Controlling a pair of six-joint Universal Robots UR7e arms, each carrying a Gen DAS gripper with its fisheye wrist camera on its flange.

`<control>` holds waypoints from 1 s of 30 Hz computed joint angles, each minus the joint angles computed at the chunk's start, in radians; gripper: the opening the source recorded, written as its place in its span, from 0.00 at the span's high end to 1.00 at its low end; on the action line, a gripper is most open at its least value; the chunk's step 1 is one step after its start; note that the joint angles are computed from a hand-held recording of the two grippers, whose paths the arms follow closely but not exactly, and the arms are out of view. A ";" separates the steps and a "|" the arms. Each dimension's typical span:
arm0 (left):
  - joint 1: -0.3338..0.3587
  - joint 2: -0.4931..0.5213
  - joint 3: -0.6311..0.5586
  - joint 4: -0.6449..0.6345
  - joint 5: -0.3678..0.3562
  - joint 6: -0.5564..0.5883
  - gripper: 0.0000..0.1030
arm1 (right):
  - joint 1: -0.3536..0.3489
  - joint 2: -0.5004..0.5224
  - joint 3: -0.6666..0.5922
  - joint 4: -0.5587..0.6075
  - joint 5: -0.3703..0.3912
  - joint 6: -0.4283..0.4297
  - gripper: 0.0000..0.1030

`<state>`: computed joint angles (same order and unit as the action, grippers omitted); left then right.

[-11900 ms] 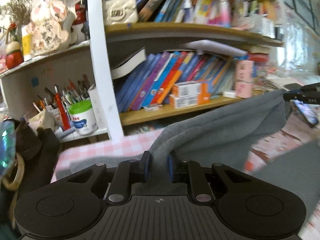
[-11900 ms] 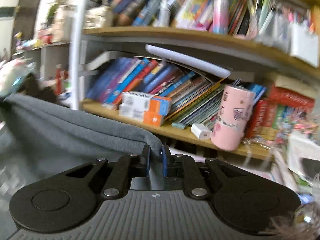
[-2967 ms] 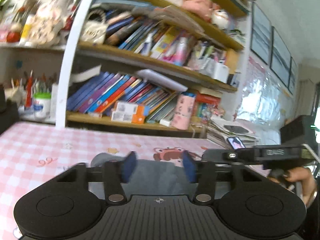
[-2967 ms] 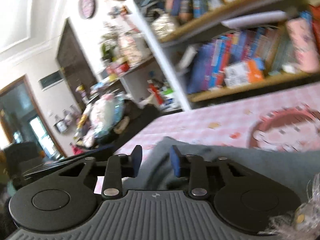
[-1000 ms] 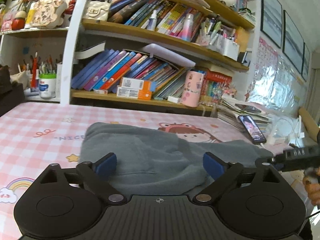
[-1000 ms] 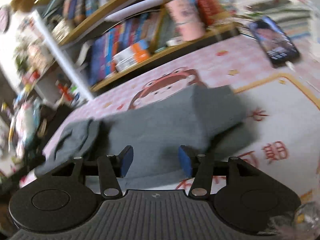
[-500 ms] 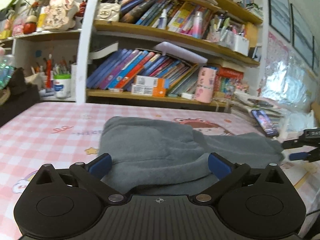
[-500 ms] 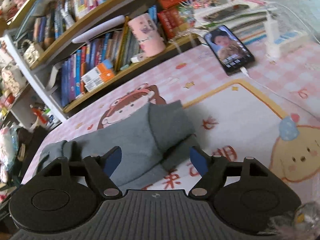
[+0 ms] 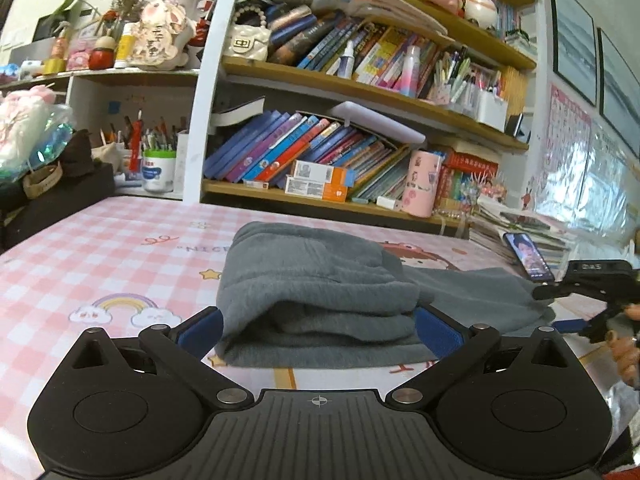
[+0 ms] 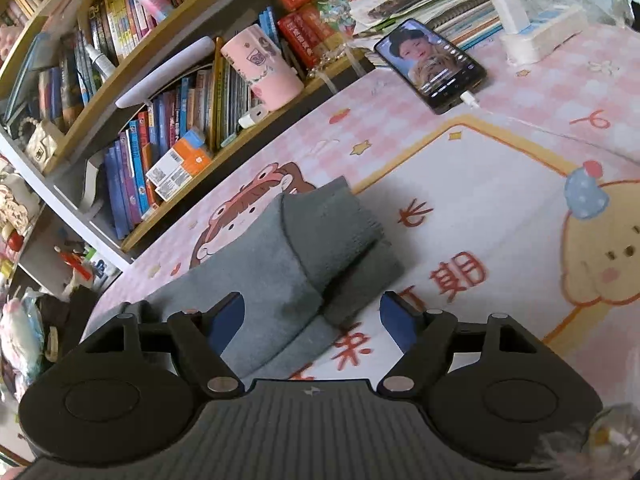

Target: Fold clothes

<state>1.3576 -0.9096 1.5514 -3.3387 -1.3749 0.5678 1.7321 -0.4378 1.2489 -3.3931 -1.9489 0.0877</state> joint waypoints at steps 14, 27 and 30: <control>0.032 -0.001 0.000 0.014 -0.067 -0.047 0.00 | 0.005 0.065 -0.122 0.021 -0.045 -0.053 0.84; 0.043 -0.005 0.002 0.020 -0.117 -0.049 0.00 | 0.030 -0.004 -0.020 -0.150 -0.159 -0.148 0.85; 0.041 -0.002 -0.001 0.044 -0.120 -0.043 0.00 | 0.012 -0.020 0.006 -0.134 -0.151 -0.084 0.85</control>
<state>1.3990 -0.9113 1.5504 -3.2948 -1.4949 0.5246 1.7441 -0.4575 1.2549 -3.5276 -2.1000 0.0036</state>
